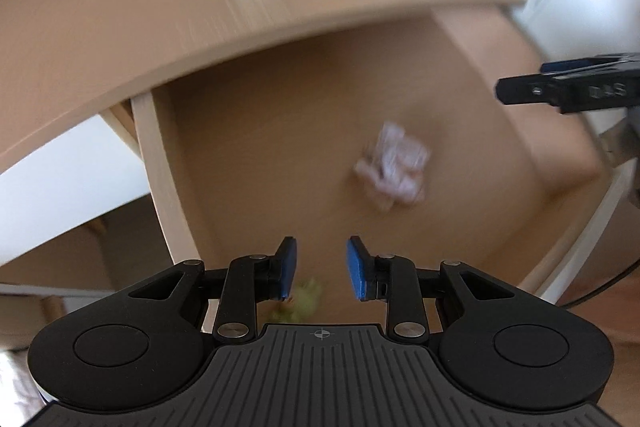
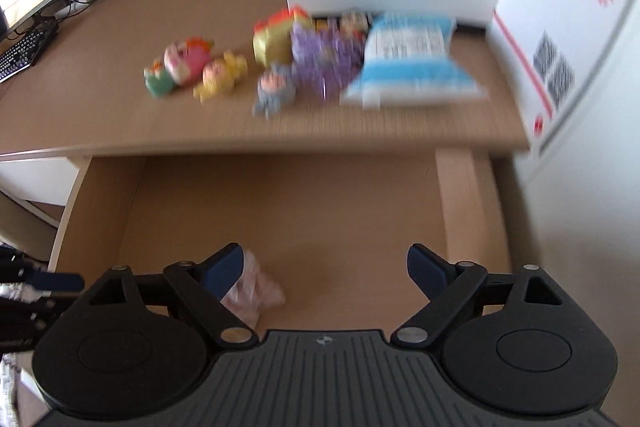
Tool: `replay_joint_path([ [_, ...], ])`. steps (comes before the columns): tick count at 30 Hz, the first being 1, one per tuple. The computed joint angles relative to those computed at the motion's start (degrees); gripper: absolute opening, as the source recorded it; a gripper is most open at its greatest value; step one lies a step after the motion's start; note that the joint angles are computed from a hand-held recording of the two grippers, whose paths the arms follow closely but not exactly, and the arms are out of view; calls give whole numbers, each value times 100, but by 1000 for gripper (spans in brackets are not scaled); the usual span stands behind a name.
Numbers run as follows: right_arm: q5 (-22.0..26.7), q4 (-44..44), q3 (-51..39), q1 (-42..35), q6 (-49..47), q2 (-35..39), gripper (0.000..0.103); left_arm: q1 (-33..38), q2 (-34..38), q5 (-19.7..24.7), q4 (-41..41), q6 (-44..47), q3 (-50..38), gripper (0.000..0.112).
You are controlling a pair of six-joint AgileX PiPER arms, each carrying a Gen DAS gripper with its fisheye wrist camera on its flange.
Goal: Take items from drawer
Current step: 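Place the purple snowflake on the desktop with the right tool while the left tool returns over the drawer, then grasp the green plush toy in the drawer with the left tool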
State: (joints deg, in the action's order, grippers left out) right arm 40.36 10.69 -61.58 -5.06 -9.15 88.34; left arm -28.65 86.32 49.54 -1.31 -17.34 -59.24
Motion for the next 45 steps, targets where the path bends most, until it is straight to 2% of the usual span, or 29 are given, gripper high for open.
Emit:
replay_joint_path([
  [5, -24, 475, 521, -35, -303, -171, 93, -184, 863, 902, 40, 515, -764, 31],
  [9, -61, 794, 795, -164, -644, -280, 96, -387, 1463, 1345, 121, 844, -1162, 33],
  [14, -80, 667, 876, -314, -689, -304, 97, -721, 1947, 1655, 634, 930, -1386, 33],
  [20, -15, 666, 946, -570, -745, -335, 100, -757, 2142, 1816, 661, 1120, -1396, 36],
  [29, 49, 691, 890, -692, -1044, -212, 101, -545, 2192, 1757, 420, 1315, -1285, 33],
  [35, 93, 665, 811, -767, -950, -77, 102, -405, 1868, 1570, 155, 1433, -1129, 32],
  [39, 161, 683, 762, -772, -935, 33, 103, -90, 1214, 1147, -545, 1236, -805, 30],
  [45, 441, 653, 447, -461, -807, 441, 103, 239, 20, 332, -1190, 35, -134, 30],
])
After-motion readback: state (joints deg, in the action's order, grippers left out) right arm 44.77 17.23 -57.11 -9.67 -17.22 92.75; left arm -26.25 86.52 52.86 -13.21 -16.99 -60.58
